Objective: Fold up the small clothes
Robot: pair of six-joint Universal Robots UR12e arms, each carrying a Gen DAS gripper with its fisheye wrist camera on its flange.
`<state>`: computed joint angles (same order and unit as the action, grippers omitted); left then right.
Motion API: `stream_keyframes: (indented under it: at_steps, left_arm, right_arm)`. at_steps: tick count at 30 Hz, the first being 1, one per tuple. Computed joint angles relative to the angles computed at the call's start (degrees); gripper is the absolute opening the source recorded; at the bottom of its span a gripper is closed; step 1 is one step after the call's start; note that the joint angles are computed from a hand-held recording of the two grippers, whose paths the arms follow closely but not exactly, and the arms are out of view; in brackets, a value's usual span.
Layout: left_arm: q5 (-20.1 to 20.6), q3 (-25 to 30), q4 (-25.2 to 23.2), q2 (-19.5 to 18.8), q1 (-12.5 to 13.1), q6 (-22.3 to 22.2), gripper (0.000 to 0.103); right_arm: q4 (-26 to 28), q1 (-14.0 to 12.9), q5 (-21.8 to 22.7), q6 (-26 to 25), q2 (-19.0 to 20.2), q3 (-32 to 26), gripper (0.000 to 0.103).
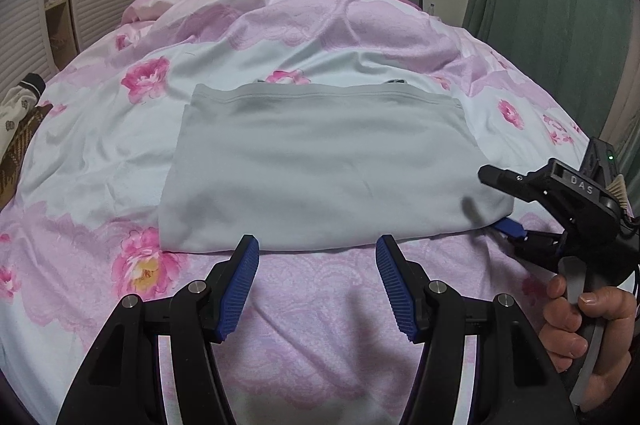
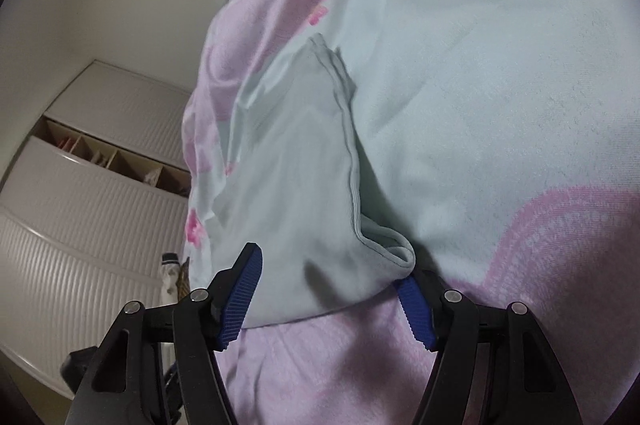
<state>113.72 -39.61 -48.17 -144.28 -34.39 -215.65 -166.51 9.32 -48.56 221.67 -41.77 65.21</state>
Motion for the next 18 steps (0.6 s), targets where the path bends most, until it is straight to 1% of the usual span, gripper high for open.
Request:
stream_keyframes:
  at_steps: [2, 3, 4, 5, 6, 9, 12, 13, 14, 15, 18]
  left_arm:
    - [0.09, -0.92, 0.54, 0.49, 0.07, -0.17, 0.060]
    - [0.11, -1.35, 0.77, 0.73, 0.12, -0.32, 0.060]
    - [0.14, -2.03, 1.23, 1.10, 0.19, -0.48, 0.060]
    - [0.30, -2.82, 1.77, 1.54, 0.25, -0.66, 0.060]
    - [0.40, -3.31, 2.10, 1.81, 0.30, -0.79, 0.060]
    - [0.72, -5.99, 3.86, 3.33, 0.57, -1.37, 0.060]
    - [1.15, -9.11, 5.60, 5.21, 0.98, -2.30, 0.060]
    - [1.51, -10.45, 6.29, 6.05, 1.14, -2.73, 0.060]
    - [1.94, -11.56, 6.89, 6.75, 1.25, -3.08, 0.060]
    - [2.69, -13.29, 7.81, 7.84, 1.42, -3.54, 0.060]
    - [5.12, -17.15, 9.14, 10.33, 1.80, -4.71, 0.060]
  right_arm:
    - [-1.05, 0.01, 0.34, 0.51, 0.29, -0.41, 0.051]
    - [-1.17, 0.03, 0.34, 0.84, 0.40, -0.62, 0.047]
    - [-0.97, 0.02, 0.30, 0.94, 0.42, -0.75, 0.035]
    - [-0.35, 0.09, 0.00, 0.71, 0.34, -0.84, 0.019]
    - [0.60, 0.17, -0.65, 0.17, 0.12, -0.89, 0.013]
    - [0.68, 0.90, -5.22, -2.22, -1.21, -0.43, 0.009]
    - [1.94, 2.24, -11.21, -7.94, -2.80, -1.08, 0.008]
    - [2.57, 3.01, -13.38, -10.62, -3.04, -2.21, 0.008]
    - [2.89, 3.50, -14.44, -12.30, -3.03, -3.11, 0.007]
    - [3.49, 4.36, -15.80, -15.18, -2.84, -4.76, 0.007]
    - [6.44, 6.80, -18.15, -23.15, -1.46, -9.82, 0.007]
